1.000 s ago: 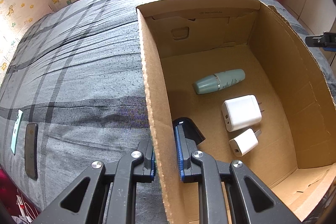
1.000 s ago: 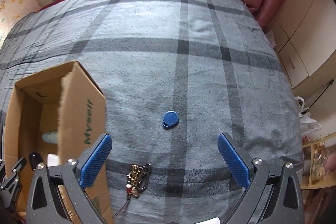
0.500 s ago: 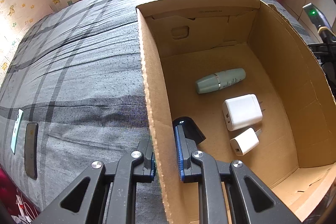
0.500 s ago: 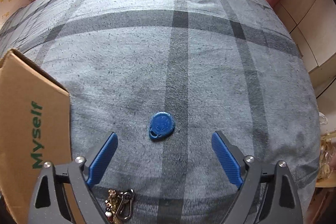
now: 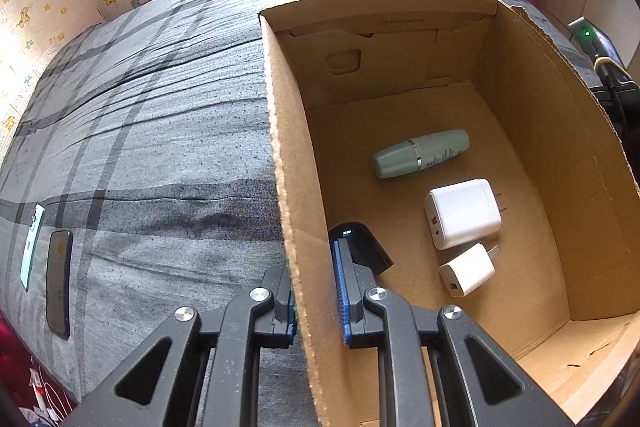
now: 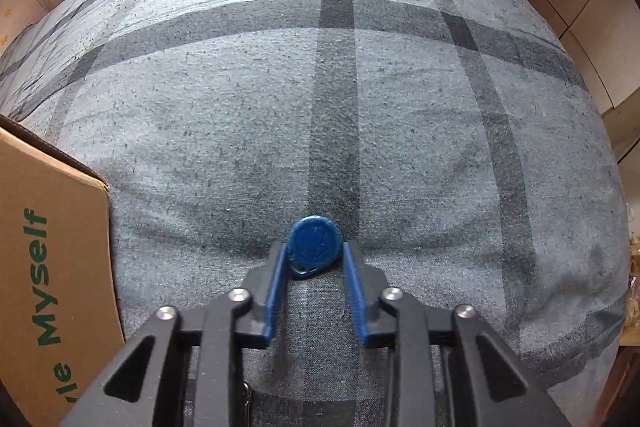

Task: Organize rigid objects
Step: 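Grasp the blue key fob with the right gripper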

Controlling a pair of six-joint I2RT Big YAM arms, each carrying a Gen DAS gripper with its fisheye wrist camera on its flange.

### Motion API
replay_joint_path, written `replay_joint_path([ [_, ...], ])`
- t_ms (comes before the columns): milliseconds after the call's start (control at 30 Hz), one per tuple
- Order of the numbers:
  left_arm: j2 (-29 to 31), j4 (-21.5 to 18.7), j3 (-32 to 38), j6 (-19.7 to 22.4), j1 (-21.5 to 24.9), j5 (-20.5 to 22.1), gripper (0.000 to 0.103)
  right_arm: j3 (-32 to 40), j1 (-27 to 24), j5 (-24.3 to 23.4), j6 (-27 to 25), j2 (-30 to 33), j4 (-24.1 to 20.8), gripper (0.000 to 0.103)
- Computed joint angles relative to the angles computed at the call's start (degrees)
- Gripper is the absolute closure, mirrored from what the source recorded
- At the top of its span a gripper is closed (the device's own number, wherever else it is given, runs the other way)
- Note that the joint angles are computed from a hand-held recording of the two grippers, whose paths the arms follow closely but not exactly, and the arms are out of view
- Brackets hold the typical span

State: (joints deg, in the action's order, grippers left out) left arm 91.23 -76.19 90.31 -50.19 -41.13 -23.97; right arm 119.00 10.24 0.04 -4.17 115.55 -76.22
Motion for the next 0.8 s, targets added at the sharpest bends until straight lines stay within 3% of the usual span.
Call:
replay_joint_path([
  [533, 0.43, -0.81, 0.79, -0.57, -0.69, -0.98, 0.086, -7.27, -0.34, -1.85, -2.06, -8.44, 2.19, 0.075],
  [800, 0.53, -0.98, 1.05, -0.46, -0.53, -0.51, 0.086, -7.39, 0.15, -2.46, -2.56, -11.63, 0.72, 0.075],
])
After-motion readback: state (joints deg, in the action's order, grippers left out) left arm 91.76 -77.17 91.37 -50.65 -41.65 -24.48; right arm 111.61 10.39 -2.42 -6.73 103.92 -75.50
